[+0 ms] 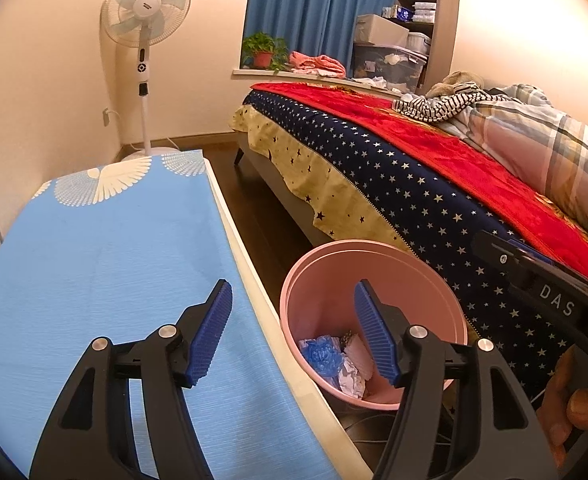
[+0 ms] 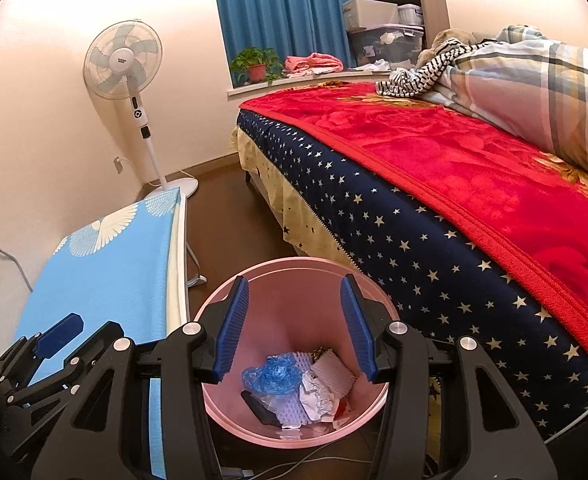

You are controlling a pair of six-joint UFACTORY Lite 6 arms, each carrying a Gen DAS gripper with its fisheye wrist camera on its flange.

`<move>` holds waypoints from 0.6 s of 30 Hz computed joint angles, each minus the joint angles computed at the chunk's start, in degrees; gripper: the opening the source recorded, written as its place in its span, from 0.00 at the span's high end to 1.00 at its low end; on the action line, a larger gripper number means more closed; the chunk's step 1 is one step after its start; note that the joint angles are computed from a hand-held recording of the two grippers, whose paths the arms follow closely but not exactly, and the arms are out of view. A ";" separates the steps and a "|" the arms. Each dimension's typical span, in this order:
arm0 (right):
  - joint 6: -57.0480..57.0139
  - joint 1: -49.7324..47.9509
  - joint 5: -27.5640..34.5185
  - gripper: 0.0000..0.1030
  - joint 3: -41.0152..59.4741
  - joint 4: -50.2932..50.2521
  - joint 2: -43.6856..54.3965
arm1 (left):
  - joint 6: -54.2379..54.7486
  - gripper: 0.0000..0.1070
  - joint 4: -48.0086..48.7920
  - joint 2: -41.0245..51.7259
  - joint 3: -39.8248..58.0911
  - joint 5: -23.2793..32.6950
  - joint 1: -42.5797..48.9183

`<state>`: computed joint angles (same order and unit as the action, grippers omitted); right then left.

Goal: Collect trash

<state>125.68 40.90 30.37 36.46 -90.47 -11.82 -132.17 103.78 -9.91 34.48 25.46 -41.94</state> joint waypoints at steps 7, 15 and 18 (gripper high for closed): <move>-1.19 1.76 1.96 0.45 0.52 1.04 0.19 | 4.94 0.31 -5.15 -2.36 -1.55 2.40 -1.72; -6.67 7.56 7.92 0.08 2.03 6.15 -0.89 | 15.81 0.12 -17.94 -13.23 -7.60 10.68 -6.42; -9.69 10.56 10.93 0.05 2.12 9.31 -2.28 | 19.26 0.12 -23.04 -17.49 -9.67 15.14 -9.05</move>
